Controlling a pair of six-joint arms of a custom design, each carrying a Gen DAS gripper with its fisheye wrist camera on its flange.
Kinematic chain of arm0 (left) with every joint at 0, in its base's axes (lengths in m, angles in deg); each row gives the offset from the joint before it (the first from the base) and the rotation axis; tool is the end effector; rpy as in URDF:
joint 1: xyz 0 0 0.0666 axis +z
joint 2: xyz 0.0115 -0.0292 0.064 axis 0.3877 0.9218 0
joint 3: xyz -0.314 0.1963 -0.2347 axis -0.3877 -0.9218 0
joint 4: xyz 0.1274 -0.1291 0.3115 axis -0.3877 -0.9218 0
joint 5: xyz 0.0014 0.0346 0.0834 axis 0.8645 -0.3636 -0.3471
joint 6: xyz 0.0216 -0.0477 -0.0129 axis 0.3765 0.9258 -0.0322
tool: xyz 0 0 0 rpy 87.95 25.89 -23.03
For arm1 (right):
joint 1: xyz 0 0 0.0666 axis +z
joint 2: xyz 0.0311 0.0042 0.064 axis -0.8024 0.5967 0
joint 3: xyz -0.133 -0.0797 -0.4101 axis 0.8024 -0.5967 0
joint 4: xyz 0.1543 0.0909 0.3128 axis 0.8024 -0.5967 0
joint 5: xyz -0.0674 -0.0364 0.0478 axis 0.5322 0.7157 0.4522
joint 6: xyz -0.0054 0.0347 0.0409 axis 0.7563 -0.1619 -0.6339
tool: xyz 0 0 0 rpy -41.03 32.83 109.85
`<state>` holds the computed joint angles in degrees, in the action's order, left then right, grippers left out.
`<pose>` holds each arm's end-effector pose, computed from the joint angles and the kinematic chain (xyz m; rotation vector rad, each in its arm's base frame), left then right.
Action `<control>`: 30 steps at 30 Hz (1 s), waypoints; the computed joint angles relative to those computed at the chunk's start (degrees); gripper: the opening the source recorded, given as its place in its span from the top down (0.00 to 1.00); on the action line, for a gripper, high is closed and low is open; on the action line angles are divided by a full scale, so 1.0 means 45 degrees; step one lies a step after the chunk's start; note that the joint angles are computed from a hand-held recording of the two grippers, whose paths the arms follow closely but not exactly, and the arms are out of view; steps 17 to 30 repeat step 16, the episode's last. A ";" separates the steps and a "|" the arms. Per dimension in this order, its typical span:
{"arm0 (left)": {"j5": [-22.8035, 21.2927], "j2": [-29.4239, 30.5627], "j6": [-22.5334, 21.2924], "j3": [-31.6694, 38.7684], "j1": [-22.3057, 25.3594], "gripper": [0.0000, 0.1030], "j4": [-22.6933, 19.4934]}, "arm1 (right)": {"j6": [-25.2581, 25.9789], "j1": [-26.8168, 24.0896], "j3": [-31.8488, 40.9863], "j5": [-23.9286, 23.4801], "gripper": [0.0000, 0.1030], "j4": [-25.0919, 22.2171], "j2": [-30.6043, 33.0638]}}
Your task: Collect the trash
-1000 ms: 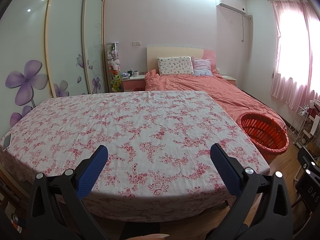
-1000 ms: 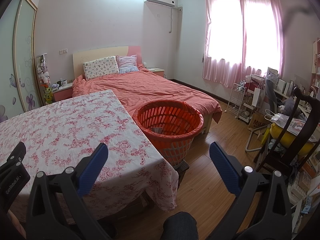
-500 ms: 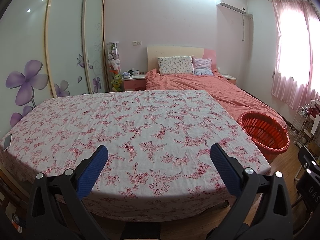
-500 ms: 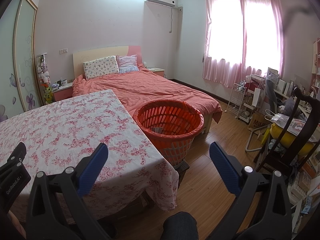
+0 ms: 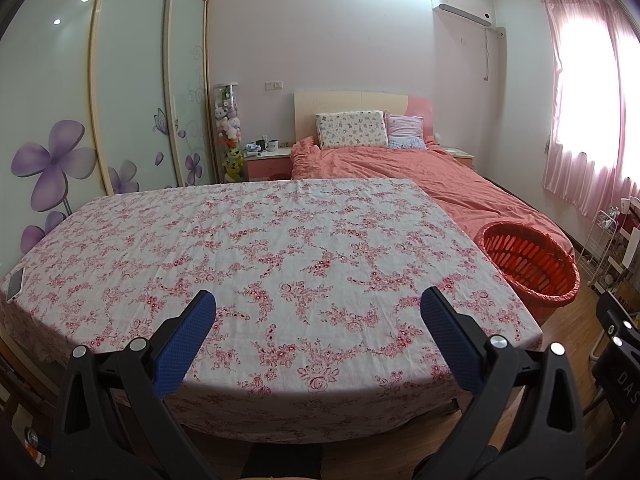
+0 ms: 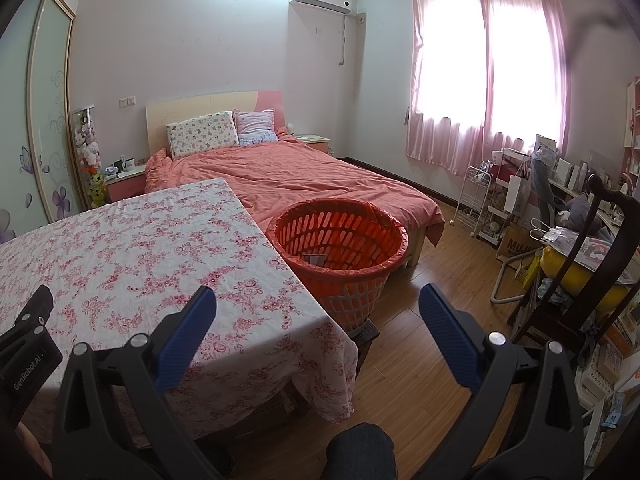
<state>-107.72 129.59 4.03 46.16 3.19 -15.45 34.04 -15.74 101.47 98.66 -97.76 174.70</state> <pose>0.4715 -0.1558 0.3785 -0.0289 2.0478 0.0403 0.4372 0.3000 0.4074 0.4928 2.0256 -0.3335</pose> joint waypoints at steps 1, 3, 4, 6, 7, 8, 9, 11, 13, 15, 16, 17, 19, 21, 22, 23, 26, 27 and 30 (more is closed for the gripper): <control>-0.0016 -0.0029 0.0005 -0.0044 -0.0010 0.02 0.0010 | 0.0006 -0.0003 -0.0001 0.0002 0.04 0.0007 0.0005; -0.0007 0.0004 0.0004 0.0010 0.0001 0.02 -0.0004 | 0.0003 -0.0005 0.0005 -0.0002 0.04 -0.0004 0.0004; -0.0017 -0.0001 0.0000 0.0002 -0.0002 0.02 0.0001 | 0.0003 -0.0005 0.0005 -0.0002 0.04 -0.0004 0.0004; -0.0056 -0.0006 -0.0016 -0.0022 0.0011 0.02 0.0028 | 0.0013 -0.0007 0.0003 -0.0009 0.04 0.0004 0.0008; -0.0057 -0.0038 -0.0018 -0.0074 0.0007 0.02 0.0045 | 0.0014 -0.0006 0.0010 -0.0013 0.04 -0.0007 0.0006; -0.0065 -0.0027 -0.0022 -0.0078 0.0008 0.02 0.0058 | 0.0008 -0.0007 0.0007 -0.0014 0.04 0.0002 0.0010; -0.0088 -0.0037 -0.0030 -0.0091 0.0002 0.02 0.0055 | 0.0003 -0.0008 0.0014 -0.0014 0.04 -0.0012 0.0009; -0.0048 -0.0023 -0.0066 -0.0109 0.0042 0.02 0.0080 | 0.0000 -0.0008 0.0016 -0.0012 0.04 -0.0014 0.0015; -0.0063 -0.0030 -0.0075 -0.0136 0.0047 0.02 0.0096 | 0.0009 -0.0006 0.0015 -0.0005 0.04 -0.0007 0.0014; -0.0015 -0.0009 -0.0090 -0.0124 0.0085 0.02 0.0099 | 0.0015 -0.0008 0.0014 -0.0007 0.04 -0.0001 0.0015; -0.0005 -0.0055 -0.0098 -0.0197 0.0095 0.02 0.0132 | 0.0027 -0.0007 0.0021 -0.0001 0.04 -0.0005 0.0014; -0.0005 -0.0055 -0.0098 -0.0197 0.0095 0.02 0.0132 | 0.0027 -0.0007 0.0021 -0.0001 0.04 -0.0005 0.0014; -0.0005 -0.0055 -0.0098 -0.0197 0.0095 0.02 0.0132 | 0.0027 -0.0007 0.0021 -0.0001 0.04 -0.0005 0.0014; -0.0005 -0.0055 -0.0098 -0.0197 0.0095 0.02 0.0132 | 0.0027 -0.0007 0.0021 -0.0001 0.04 -0.0005 0.0014; -0.0005 -0.0055 -0.0098 -0.0197 0.0095 0.02 0.0132 | 0.0027 -0.0007 0.0021 -0.0001 0.04 -0.0005 0.0014; -0.0005 -0.0055 -0.0098 -0.0197 0.0095 0.02 0.0132 | 0.0027 -0.0007 0.0021 -0.0001 0.04 -0.0005 0.0014; -0.0005 -0.0055 -0.0098 -0.0197 0.0095 0.02 0.0132 | 0.0027 -0.0007 0.0021 -0.0001 0.04 -0.0005 0.0014; -0.0005 -0.0055 -0.0098 -0.0197 0.0095 0.02 0.0132 | 0.0027 -0.0007 0.0021 -0.0001 0.04 -0.0005 0.0014; -0.0005 -0.0055 -0.0098 -0.0197 0.0095 0.02 0.0132 | 0.0027 -0.0007 0.0021 -0.0001 0.04 -0.0005 0.0014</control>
